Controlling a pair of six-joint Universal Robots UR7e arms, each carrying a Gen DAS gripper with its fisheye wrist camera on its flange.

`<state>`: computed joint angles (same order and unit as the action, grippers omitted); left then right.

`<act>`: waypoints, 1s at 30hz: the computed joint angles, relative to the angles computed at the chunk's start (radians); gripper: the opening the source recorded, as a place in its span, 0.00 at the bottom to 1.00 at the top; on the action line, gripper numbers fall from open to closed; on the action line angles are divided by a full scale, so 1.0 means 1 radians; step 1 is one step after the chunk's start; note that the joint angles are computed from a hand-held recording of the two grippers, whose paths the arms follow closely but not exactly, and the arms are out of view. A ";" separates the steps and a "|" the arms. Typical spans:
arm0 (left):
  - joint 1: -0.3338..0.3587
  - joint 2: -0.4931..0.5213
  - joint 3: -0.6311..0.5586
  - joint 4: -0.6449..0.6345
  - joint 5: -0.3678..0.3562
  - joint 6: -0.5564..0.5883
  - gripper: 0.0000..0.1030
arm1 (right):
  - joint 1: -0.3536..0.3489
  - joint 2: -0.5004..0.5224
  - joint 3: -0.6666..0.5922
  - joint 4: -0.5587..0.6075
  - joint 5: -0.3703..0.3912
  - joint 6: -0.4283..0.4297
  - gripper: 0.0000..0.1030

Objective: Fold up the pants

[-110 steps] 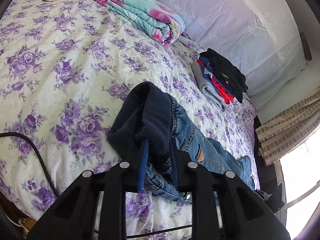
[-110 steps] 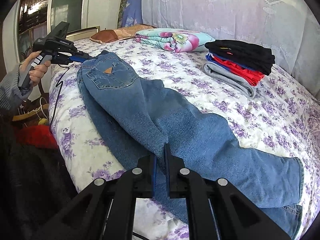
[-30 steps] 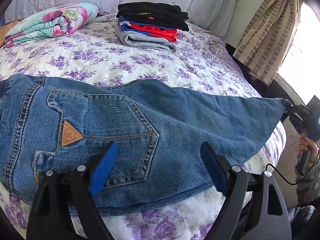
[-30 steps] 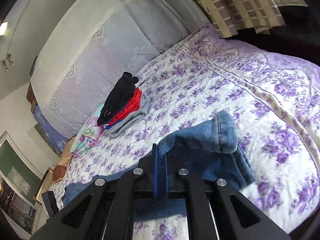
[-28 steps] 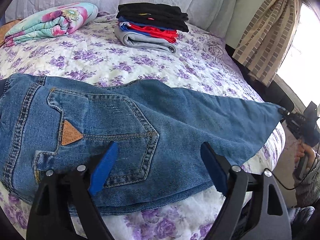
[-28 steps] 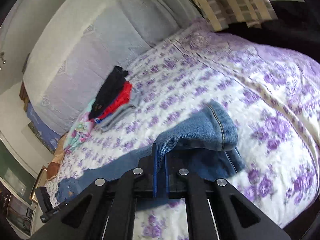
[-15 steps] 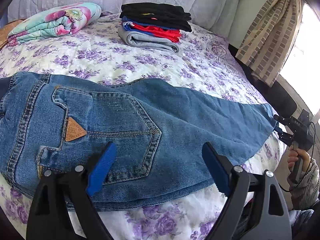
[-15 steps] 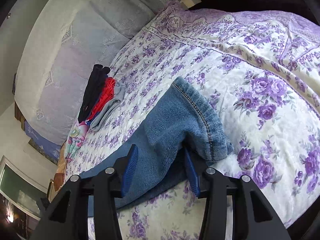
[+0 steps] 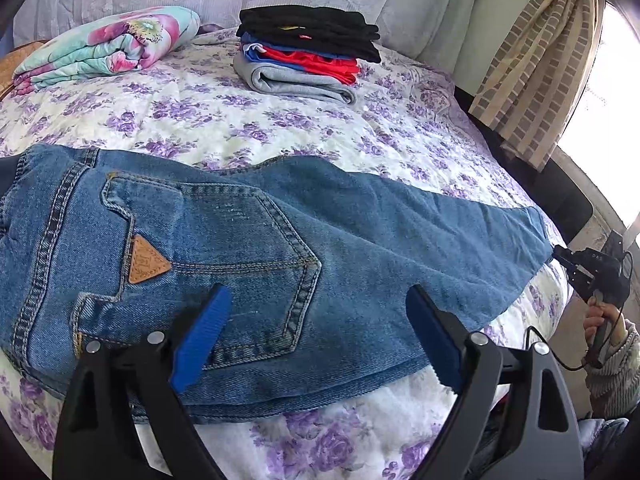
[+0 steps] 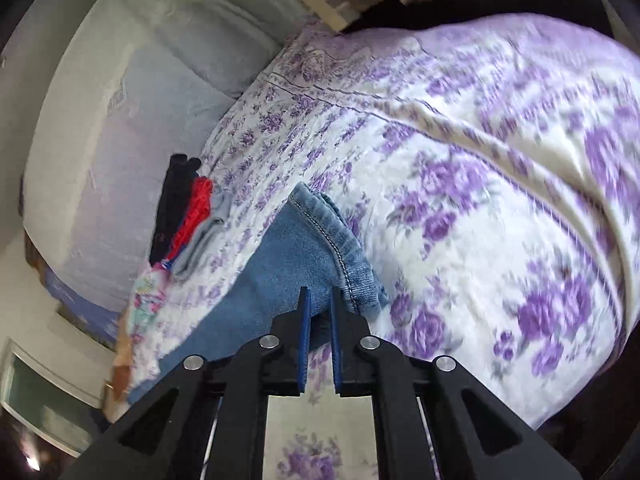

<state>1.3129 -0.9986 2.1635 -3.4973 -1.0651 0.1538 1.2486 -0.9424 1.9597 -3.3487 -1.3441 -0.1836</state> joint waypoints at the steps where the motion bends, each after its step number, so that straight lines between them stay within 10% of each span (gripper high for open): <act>1: -0.001 0.001 -0.001 0.001 0.002 -0.003 0.84 | -0.004 -0.007 0.014 -0.011 0.023 0.009 0.17; 4: -0.003 0.002 -0.003 0.006 0.007 -0.012 0.85 | 0.022 -0.014 0.035 -0.032 0.005 -0.040 0.46; 15: -0.009 0.011 -0.002 -0.005 0.025 -0.007 0.86 | 0.030 0.077 -0.095 0.149 0.091 0.046 0.46; 20: -0.007 0.008 0.001 -0.006 0.020 -0.003 0.86 | 0.058 0.098 -0.113 0.070 0.120 -0.012 0.10; 25: -0.008 0.012 0.001 -0.012 0.020 -0.001 0.87 | 0.104 0.043 -0.034 -0.048 0.086 -0.205 0.10; 28: -0.011 0.015 0.004 -0.020 0.022 0.008 0.88 | 0.047 0.038 -0.060 0.126 -0.029 -0.081 0.10; 30: -0.011 0.014 0.004 -0.016 0.022 0.008 0.88 | -0.016 0.025 -0.045 0.173 0.060 0.010 0.13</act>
<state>1.3021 -0.9849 2.1673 -3.5134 -1.0431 0.1621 1.2329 -0.9178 1.9147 -3.1756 -1.2840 -0.1740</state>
